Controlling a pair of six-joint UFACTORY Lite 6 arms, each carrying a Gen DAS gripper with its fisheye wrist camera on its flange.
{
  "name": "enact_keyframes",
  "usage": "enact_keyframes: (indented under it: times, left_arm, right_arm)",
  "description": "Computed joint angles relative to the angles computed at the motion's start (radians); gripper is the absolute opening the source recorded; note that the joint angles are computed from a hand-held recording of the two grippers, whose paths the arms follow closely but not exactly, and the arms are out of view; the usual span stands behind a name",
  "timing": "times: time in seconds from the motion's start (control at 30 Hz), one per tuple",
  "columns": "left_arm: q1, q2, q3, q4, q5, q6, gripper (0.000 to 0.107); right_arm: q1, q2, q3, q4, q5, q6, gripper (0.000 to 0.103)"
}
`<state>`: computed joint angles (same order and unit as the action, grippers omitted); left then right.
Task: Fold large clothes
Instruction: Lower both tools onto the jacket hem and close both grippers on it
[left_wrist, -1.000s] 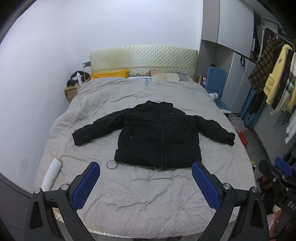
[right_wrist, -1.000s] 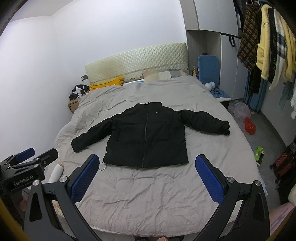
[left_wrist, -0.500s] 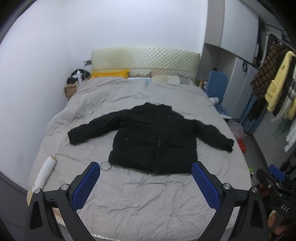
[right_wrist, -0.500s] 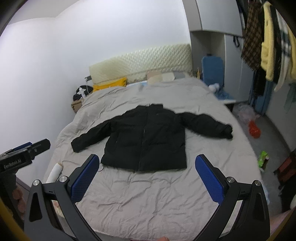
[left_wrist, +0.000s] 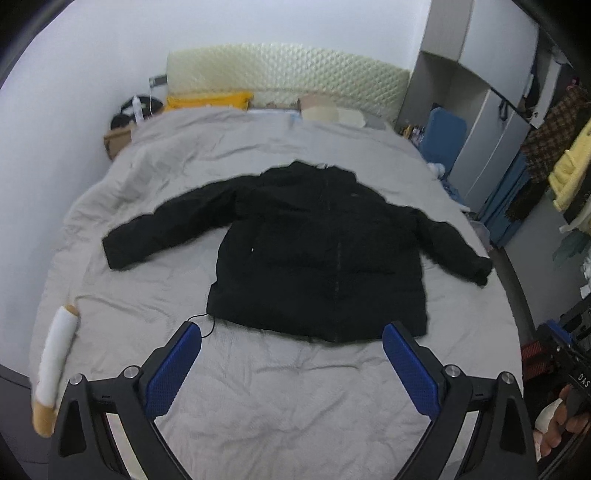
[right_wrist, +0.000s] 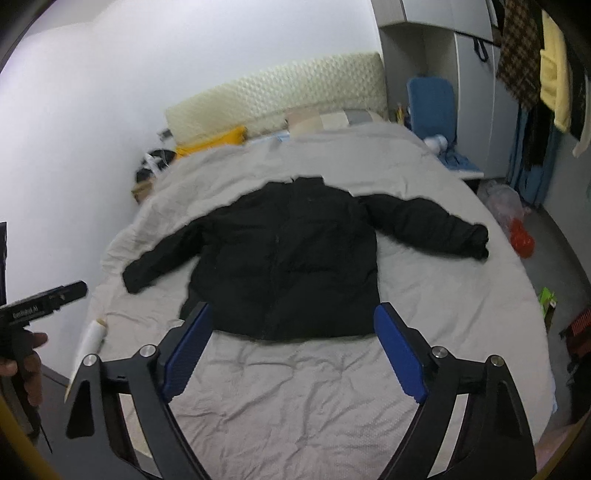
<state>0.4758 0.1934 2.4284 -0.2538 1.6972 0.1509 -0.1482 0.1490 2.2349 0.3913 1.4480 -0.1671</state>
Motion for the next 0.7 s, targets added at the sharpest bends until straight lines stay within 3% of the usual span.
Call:
enact_keyframes:
  times: [0.13,0.27,0.33,0.43,0.53,0.7]
  left_arm:
    - [0.107,-0.05,-0.413,-0.074,-0.276,0.165,0.099]
    - [0.141,-0.046,-0.706,-0.122,-0.526,0.281,0.099]
    - [0.162,-0.018,-0.85,-0.192,-0.664,0.376,0.091]
    - [0.164,0.077,-0.954,-0.238,-0.824,0.457,0.088]
    - [0.19,0.191,-1.007,-0.322,-0.932,0.547,0.088]
    - [0.211,0.363,-1.013,-0.43,-1.048,0.677,0.085]
  right_arm:
    - [0.1,-0.041,-0.306,-0.11,-0.202,0.05,0.086]
    - [0.103,0.02,-0.475,-0.088,-0.368,0.018,0.086]
    - [0.08,0.074,-0.542,-0.017,-0.462,-0.04,0.086]
    - [0.062,0.157,-0.675,0.057,-0.649,-0.128,0.086]
    - [0.049,0.317,-0.695,0.095,-0.797,-0.208,0.086]
    - [0.02,0.537,-0.582,0.132,-0.819,-0.255,0.086]
